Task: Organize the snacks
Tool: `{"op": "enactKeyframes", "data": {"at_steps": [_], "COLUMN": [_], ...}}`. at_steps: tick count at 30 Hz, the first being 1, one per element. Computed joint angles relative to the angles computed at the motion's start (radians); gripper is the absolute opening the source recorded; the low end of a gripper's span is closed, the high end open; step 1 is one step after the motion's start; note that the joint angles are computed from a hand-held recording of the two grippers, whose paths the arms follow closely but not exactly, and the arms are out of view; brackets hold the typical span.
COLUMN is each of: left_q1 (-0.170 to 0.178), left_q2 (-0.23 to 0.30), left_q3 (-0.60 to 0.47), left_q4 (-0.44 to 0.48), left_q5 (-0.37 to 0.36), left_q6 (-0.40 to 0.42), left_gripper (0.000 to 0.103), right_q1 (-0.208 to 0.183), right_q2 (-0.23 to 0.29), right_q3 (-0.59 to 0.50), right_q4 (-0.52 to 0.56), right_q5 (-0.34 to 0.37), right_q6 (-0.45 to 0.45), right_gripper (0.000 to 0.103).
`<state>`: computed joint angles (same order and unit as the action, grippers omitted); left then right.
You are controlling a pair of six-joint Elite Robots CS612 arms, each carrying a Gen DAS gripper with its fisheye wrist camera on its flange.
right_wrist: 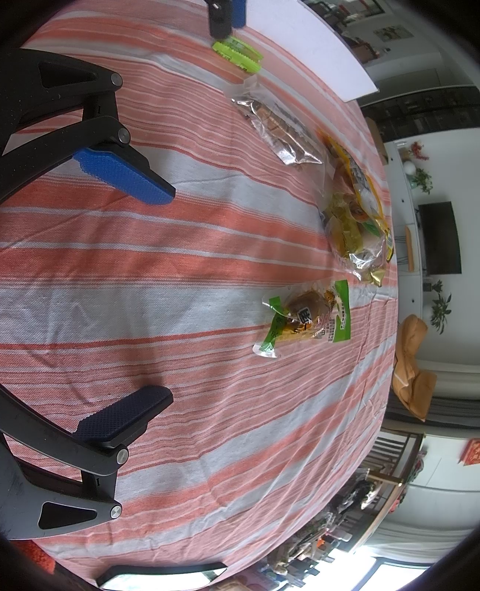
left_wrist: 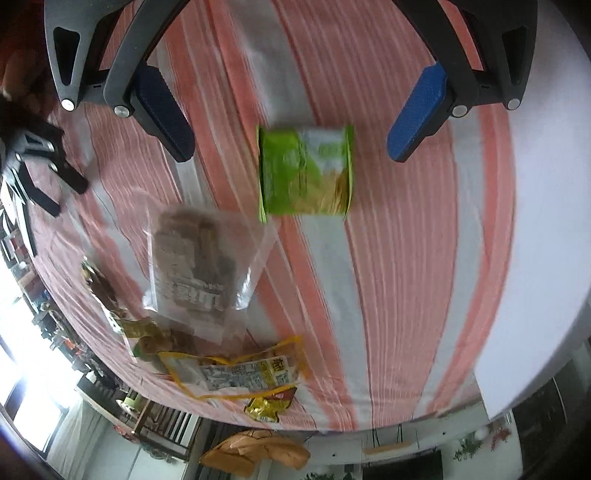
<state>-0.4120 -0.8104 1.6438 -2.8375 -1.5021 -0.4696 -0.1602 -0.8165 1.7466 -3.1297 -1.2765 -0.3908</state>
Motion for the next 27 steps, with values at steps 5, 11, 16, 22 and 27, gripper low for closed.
{"op": "enactKeyframes", "data": {"at_steps": [5, 11, 16, 22, 27], "left_q1": [-0.013, 0.008, 0.013, 0.004, -0.019], "left_q2": [0.012, 0.0, 0.009, 0.022, 0.033], "left_q3": [-0.004, 0.036, 0.051, 0.044, 0.035], "left_q4": [0.018, -0.057, -0.142, -0.164, -0.144], "left_q5": [0.142, 0.146, 0.144, 0.144, 0.218], "left_q6": [-0.029, -0.103, -0.121, -0.066, -0.014], "left_gripper": [0.072, 0.051, 0.059, 0.082, 0.096], "right_q1": [0.0, 0.0, 0.002, 0.002, 0.002], "right_q2": [-0.001, -0.001, -0.001, -0.001, -0.001], "right_q3": [0.0, 0.0, 0.001, 0.001, 0.001], "right_q4": [0.0, 0.0, -0.001, -0.001, -0.001], "right_q5": [0.001, 0.0, -0.001, -0.001, -0.001], "right_q6": [0.0, 0.001, 0.003, 0.003, 0.003], "right_gripper": [0.1, 0.1, 0.1, 0.1, 0.1]}}
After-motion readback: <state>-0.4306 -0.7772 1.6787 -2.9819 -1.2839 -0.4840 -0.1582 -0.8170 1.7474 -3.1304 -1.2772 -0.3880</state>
